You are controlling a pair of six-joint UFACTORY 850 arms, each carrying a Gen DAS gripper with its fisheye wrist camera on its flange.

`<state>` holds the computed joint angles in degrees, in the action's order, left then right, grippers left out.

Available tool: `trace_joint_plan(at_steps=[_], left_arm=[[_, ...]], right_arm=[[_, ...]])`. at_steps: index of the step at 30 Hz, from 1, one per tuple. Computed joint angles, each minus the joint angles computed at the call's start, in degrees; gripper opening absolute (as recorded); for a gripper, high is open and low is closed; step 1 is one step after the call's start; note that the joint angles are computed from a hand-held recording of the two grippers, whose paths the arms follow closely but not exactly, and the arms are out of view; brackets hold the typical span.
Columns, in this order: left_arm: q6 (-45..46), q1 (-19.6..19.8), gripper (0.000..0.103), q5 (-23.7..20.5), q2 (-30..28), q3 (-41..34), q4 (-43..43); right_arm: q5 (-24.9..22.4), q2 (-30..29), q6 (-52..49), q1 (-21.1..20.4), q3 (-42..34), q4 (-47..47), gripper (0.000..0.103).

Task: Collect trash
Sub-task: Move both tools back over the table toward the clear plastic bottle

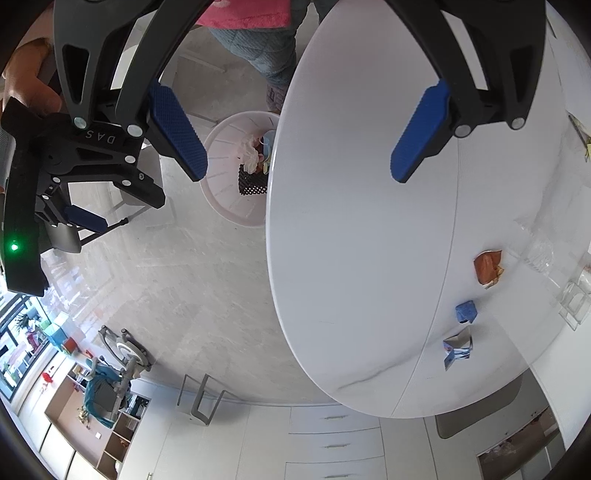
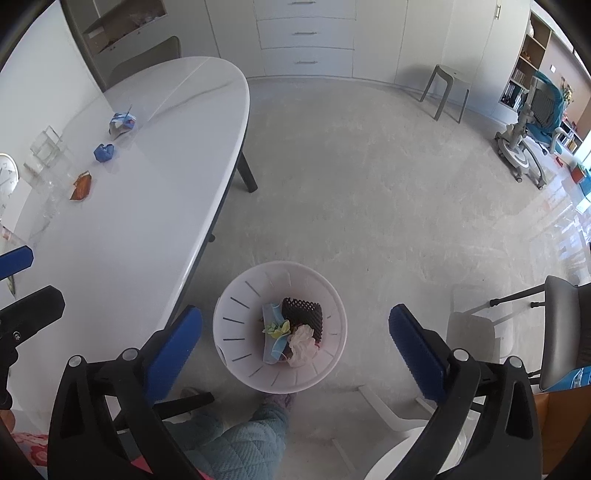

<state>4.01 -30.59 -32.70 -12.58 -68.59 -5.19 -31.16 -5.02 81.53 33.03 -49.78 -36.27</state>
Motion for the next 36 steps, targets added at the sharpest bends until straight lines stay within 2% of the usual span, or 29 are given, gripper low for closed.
trace_joint_plan(at_steps=[14, 18, 22, 30, 36], left_arm=[[-2.3, 5.0, 0.095, 0.6, 1.6, 0.8, 0.8], [-6.4, 8.7, 0.095, 0.7, 1.4, -0.1, 0.5], [-12.4, 13.3, 0.095, 0.6, 0.3, -2.1, 1.5], [-22.8, 21.6, 0.095, -2.9, -7.2, -10.5, 4.6], [-28.4, 24.1, 0.095, -6.5, -16.3, -20.6, 7.0]], right_arm=[[-0.8, -4.5, -2.5, 1.7, -6.9, -0.7, 0.100], [1.3, -5.9, -1.5, 2.3, -9.6, -1.9, 0.100], [2.1, -9.5, -5.6, 2.8, -14.6, -1.1, 0.100], [4.0, -19.4, -20.7, 2.1, -27.9, 6.2, 0.100], [4.3, -27.3, -31.9, 0.6, -38.9, 13.9, 0.100]])
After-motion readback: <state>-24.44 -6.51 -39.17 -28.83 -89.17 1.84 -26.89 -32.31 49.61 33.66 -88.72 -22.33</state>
